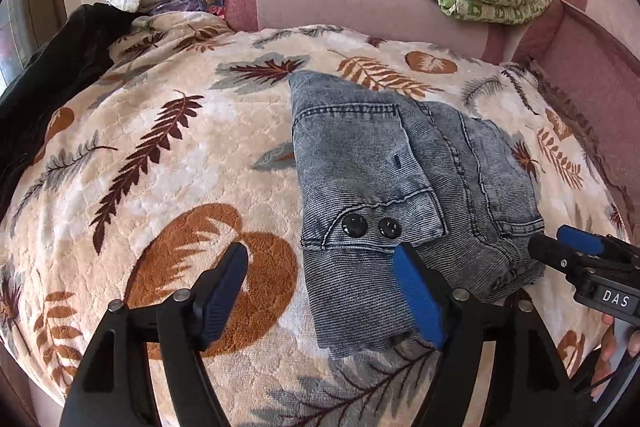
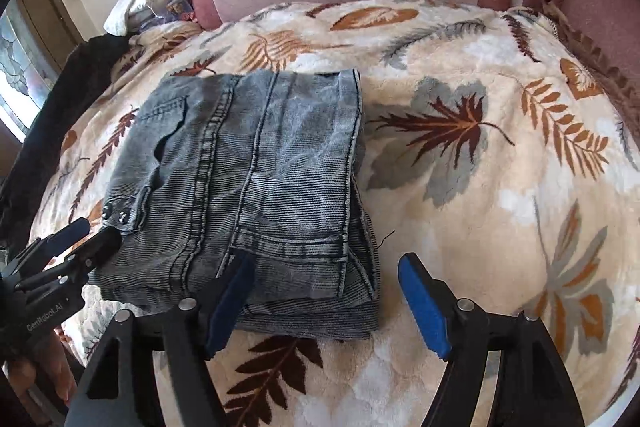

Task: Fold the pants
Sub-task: 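Release the folded jeans and lift both grippers away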

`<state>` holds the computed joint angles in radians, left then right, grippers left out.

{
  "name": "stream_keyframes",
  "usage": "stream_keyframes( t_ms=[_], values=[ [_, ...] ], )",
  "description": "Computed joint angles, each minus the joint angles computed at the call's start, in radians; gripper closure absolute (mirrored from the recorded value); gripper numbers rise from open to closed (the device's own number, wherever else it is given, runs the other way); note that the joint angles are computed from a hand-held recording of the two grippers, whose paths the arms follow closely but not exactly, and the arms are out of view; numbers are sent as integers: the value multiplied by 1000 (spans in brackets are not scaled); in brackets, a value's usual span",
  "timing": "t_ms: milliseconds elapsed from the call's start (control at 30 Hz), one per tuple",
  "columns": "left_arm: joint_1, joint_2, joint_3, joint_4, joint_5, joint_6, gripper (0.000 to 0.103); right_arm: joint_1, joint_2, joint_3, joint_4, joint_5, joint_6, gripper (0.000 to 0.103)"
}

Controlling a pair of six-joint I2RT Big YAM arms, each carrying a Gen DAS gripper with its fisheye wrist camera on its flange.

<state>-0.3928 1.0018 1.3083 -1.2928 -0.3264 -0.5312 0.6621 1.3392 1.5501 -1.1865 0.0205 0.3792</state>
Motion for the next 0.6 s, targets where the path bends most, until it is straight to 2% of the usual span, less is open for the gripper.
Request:
stream_keyframes(
  t_ms=[100,333,400,467,600],
  values=[
    [-36,-18,5,-28,-35,-23,27,10,-94,-76,55,5,16,26],
    [-137,-50,-18,-93,-105,-142,27,39,-289,-284,221,51,70,25],
    [-170,-51,-22,-116,-126,-189,27,53,-300,-301,218,78,82,24],
    [-205,-52,-24,-134,-157,-236,27,55,-310,-307,254,54,56,23],
    [-266,-48,-26,-163,-201,-308,27,86,-312,-313,259,77,14,15]
  ],
)
